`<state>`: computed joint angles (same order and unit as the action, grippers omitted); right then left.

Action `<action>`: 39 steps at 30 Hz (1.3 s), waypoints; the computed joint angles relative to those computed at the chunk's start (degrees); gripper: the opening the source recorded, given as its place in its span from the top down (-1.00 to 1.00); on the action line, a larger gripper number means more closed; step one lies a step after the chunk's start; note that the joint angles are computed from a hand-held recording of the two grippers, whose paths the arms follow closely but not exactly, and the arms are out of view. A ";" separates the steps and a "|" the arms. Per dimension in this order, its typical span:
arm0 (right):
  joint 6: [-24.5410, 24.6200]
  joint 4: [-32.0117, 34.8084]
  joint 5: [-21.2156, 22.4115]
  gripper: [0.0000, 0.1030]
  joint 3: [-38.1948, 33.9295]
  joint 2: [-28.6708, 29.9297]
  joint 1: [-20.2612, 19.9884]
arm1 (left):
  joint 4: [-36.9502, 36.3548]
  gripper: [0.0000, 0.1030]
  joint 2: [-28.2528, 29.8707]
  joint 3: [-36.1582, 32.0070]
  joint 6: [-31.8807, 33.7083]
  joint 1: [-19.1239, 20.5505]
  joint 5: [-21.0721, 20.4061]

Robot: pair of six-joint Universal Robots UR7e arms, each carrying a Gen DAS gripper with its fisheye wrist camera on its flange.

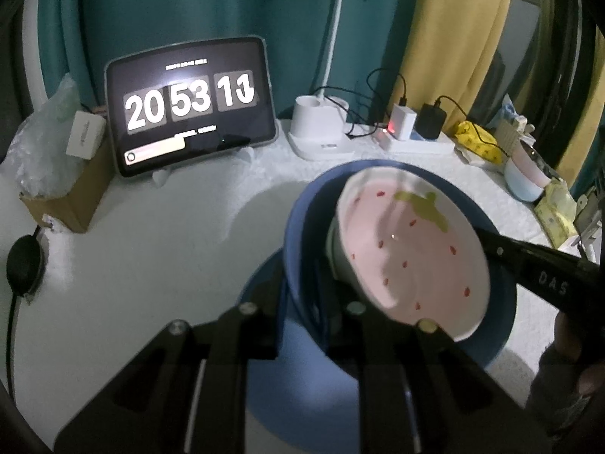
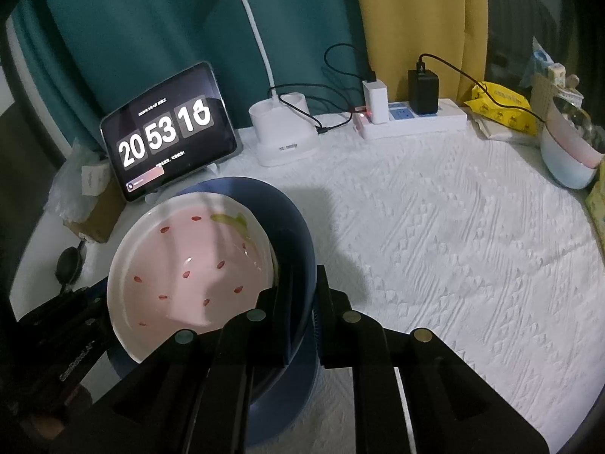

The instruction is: Organize plates and bowls

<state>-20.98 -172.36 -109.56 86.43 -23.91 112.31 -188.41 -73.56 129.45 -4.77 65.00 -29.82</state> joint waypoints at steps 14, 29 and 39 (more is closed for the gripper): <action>1.03 0.62 0.95 0.73 0.93 -0.39 -0.49 | -1.78 0.68 0.91 0.56 2.15 -1.38 4.05; 1.24 0.82 0.79 0.67 2.77 -1.77 -0.39 | -7.14 0.64 1.46 2.27 3.90 -2.30 4.82; 0.48 -1.95 0.70 0.36 5.65 -3.41 -0.58 | -8.74 0.62 1.42 3.96 3.27 -3.82 5.83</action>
<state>-20.51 -174.31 -108.86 92.08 -27.32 111.74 -197.14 -72.14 133.41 -1.50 61.18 -23.99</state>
